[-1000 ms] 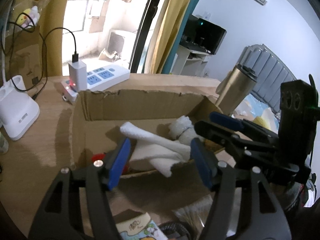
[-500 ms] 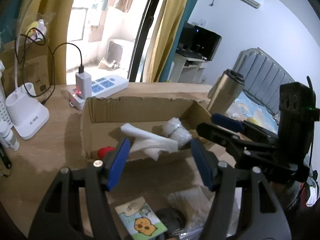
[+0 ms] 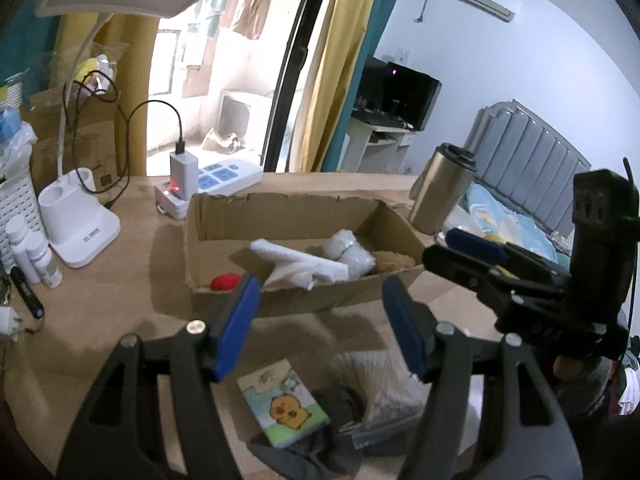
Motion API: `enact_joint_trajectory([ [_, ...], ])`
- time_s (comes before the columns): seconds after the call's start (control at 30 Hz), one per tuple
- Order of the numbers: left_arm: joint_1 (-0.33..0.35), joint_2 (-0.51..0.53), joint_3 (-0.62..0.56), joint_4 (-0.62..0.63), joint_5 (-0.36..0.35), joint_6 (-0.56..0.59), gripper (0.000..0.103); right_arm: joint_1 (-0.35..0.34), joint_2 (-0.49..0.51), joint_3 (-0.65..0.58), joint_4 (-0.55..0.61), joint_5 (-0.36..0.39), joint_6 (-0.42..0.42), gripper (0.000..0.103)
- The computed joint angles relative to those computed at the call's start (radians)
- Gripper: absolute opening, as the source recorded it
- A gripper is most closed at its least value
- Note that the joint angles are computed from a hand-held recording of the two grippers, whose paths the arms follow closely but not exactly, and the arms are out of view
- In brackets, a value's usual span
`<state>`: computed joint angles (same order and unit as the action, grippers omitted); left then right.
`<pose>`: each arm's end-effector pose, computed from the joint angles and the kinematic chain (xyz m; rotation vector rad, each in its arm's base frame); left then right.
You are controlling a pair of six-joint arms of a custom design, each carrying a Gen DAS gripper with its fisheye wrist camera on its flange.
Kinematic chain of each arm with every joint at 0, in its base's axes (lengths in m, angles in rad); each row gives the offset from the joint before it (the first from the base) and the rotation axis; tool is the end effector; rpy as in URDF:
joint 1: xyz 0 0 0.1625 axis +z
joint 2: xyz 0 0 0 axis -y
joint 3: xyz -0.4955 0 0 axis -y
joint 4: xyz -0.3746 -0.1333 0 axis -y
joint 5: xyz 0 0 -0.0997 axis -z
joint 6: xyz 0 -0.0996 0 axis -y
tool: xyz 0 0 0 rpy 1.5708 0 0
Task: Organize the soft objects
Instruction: 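Withdraw both tools from the box back toward the remaining items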
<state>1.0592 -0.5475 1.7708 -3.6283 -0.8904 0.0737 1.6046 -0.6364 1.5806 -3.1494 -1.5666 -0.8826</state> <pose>-0.1596 -0.6845 0.0901 0.3306 2.3967 -1.2176 0.1592 -0.7525 0.1324 1.2252 -2.4797 0.8298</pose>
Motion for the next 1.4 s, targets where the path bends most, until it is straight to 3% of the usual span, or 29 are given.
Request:
enact_joint_trajectory([
  [0.9, -0.059, -0.002, 0.163, -0.159, 0.051, -0.019, 0.067, -0.041, -0.109, 0.219, -0.164, -0.005, -0.032, 0.069],
  [1.4, -0.059, 0.017, 0.195, -0.129, 0.040, -0.095, 0.077, -0.080, -0.115, 0.261, -0.145, -0.101, -0.078, 0.070],
])
